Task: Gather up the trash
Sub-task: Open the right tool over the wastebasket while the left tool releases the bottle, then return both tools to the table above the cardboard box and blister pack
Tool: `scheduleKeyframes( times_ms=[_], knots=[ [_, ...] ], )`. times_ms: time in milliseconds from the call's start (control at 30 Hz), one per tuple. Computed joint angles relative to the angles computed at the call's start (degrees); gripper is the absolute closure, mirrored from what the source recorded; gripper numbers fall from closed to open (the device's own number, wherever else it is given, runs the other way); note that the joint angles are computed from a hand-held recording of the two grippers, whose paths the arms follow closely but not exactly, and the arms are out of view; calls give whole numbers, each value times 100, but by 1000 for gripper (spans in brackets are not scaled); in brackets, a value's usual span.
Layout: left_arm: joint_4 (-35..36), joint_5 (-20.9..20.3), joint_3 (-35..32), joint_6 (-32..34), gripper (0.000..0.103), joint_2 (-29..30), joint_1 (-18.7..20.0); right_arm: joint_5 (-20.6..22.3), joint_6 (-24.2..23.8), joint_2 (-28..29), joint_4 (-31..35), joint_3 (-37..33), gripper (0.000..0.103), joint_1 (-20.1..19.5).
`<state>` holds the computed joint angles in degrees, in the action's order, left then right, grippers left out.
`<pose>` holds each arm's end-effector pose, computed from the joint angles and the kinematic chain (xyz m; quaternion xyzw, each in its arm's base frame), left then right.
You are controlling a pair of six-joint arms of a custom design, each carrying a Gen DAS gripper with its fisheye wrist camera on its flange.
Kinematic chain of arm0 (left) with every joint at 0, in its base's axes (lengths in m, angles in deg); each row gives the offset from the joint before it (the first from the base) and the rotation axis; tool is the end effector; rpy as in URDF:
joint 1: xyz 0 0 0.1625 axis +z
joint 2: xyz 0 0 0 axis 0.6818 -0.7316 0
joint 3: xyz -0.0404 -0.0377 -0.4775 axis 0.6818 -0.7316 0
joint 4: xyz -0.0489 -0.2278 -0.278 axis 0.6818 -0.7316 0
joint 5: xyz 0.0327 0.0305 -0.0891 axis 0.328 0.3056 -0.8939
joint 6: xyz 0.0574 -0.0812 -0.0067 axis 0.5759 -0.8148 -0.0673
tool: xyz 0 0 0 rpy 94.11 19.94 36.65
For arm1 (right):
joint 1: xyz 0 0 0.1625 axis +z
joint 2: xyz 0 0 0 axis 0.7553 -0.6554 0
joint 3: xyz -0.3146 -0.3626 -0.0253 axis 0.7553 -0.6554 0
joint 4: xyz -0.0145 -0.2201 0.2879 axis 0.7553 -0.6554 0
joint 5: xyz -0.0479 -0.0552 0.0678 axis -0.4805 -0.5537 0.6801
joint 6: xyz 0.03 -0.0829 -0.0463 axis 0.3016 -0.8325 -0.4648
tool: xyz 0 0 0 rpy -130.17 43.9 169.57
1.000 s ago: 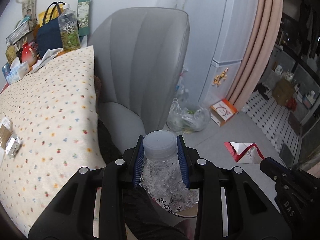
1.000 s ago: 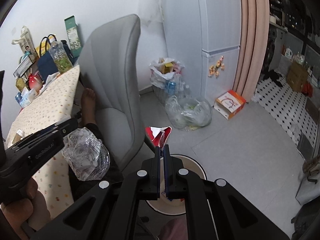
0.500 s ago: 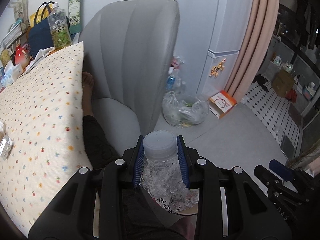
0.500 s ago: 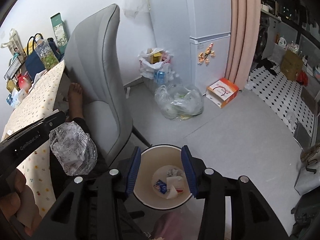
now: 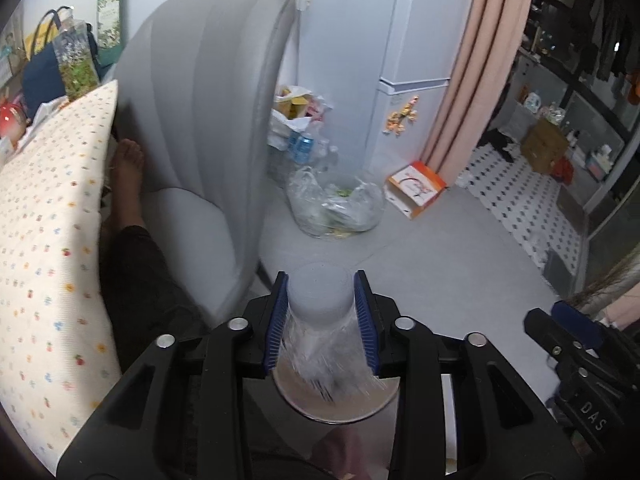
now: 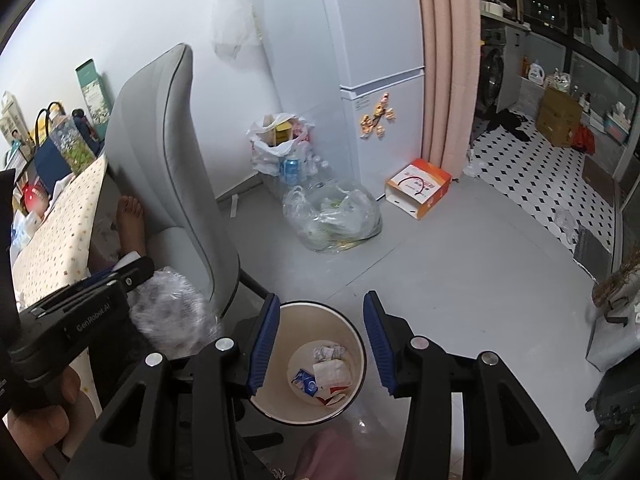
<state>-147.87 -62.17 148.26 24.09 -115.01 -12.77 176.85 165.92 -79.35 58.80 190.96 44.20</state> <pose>-0.3469 -0.4248 -0.0064 0.3106 0.8974 -0.1928 0.2469 0.0774 -0.3052 0.2401 -0.1376 -0.8288 0.4073 0.3582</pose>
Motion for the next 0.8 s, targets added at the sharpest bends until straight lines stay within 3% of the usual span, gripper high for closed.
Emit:
scheduleKeyframes(
  times_ms=[100, 233, 300, 600, 800],
  knots=[
    [-201, -66, 48, 103, 29, 1, -57, -15, 2, -64, 5, 32, 59, -22],
    [-239, -53, 88, 117, 19, -88, -47, -27, 36, -41, 28, 22, 58, 10],
    [-298, 4, 134, 108, 14, -169, -34, 37, 31, 8, 15, -13, 52, 107],
    [-389, 421, 421, -15, 9, -653, 25, 409, 76, 377, 27, -279, 26, 731],
    [-466, 746, 740, -176, 9, -1073, 76, 680, 147, 705, 130, -565, 15, 1242]
  ],
)
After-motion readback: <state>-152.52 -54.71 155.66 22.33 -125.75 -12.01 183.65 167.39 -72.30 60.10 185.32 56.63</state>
